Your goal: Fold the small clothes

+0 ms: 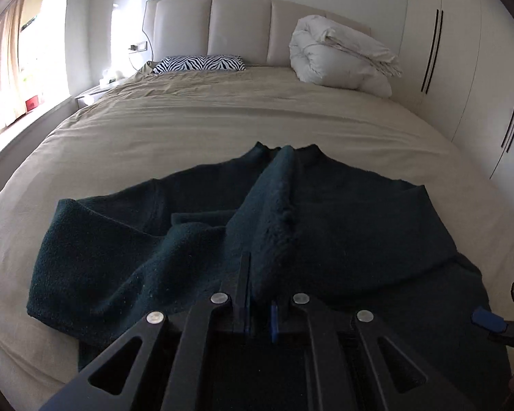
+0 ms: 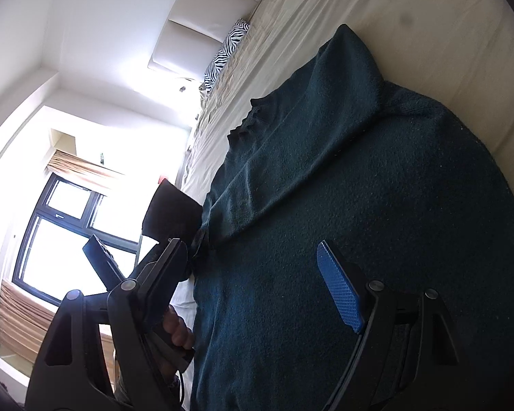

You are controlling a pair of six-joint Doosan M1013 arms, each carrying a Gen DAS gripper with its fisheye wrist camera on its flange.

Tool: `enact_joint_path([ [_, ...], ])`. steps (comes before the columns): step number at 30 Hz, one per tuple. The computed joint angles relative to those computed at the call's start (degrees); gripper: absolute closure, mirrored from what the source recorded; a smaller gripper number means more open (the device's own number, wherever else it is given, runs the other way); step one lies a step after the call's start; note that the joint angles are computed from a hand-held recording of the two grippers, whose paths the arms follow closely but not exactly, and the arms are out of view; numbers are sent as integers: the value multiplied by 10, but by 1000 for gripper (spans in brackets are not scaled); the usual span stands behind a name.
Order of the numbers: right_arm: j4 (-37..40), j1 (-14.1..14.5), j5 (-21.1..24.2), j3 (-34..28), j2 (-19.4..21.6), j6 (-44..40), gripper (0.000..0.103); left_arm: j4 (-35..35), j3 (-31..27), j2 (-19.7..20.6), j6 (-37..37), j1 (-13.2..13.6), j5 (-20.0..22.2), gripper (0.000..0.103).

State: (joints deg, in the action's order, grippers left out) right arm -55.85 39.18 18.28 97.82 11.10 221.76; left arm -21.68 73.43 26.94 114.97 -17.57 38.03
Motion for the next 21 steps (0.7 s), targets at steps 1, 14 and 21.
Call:
enact_joint_path([
  [1, 31, -5, -3, -3, 2, -36, 24, 19, 20, -4, -1, -4, -10, 91],
  [14, 613, -64, 31, -152, 116, -675, 24, -157, 91, -48, 129, 49, 15, 14],
  [21, 611, -56, 190, -271, 183, -731, 55, -249, 99, -52, 118, 92, 45, 37],
])
